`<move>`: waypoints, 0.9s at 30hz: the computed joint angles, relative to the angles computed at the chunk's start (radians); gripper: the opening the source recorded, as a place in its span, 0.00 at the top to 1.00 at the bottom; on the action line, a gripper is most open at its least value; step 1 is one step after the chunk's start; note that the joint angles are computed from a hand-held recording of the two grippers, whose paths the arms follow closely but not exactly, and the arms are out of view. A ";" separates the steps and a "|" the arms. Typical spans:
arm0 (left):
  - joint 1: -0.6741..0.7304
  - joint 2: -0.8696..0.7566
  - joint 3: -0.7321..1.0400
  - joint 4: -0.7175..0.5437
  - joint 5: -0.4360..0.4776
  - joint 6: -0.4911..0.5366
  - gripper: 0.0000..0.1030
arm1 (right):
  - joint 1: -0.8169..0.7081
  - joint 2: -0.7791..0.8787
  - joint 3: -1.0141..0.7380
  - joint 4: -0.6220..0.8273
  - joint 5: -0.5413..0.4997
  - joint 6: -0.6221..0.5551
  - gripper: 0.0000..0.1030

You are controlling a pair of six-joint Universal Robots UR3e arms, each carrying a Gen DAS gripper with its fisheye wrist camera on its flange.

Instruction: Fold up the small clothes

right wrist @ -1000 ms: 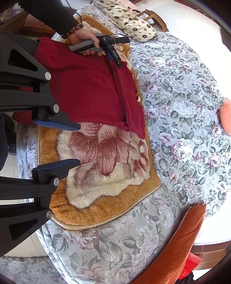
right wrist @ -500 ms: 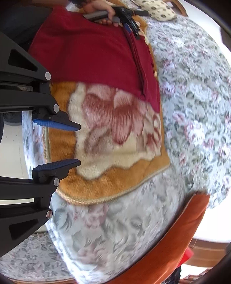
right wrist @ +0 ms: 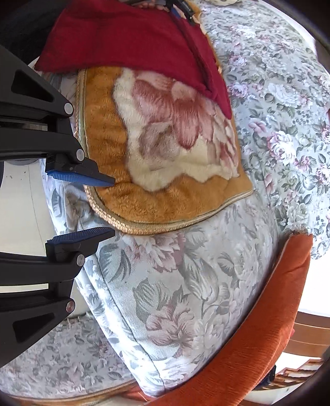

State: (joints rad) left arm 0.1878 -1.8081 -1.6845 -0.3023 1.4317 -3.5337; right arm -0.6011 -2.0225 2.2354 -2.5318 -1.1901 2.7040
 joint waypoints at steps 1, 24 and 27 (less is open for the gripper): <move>-0.001 -0.001 0.001 -0.002 0.002 0.002 0.16 | -0.002 -0.001 0.003 0.001 0.009 -0.004 0.70; 0.114 0.634 -0.219 -0.437 -0.051 0.091 0.16 | 0.112 0.104 -0.010 -0.167 -0.014 -0.006 0.70; 0.220 0.827 -0.332 -0.577 -0.104 0.153 0.16 | 0.076 0.019 -0.034 -0.044 0.150 -0.008 0.68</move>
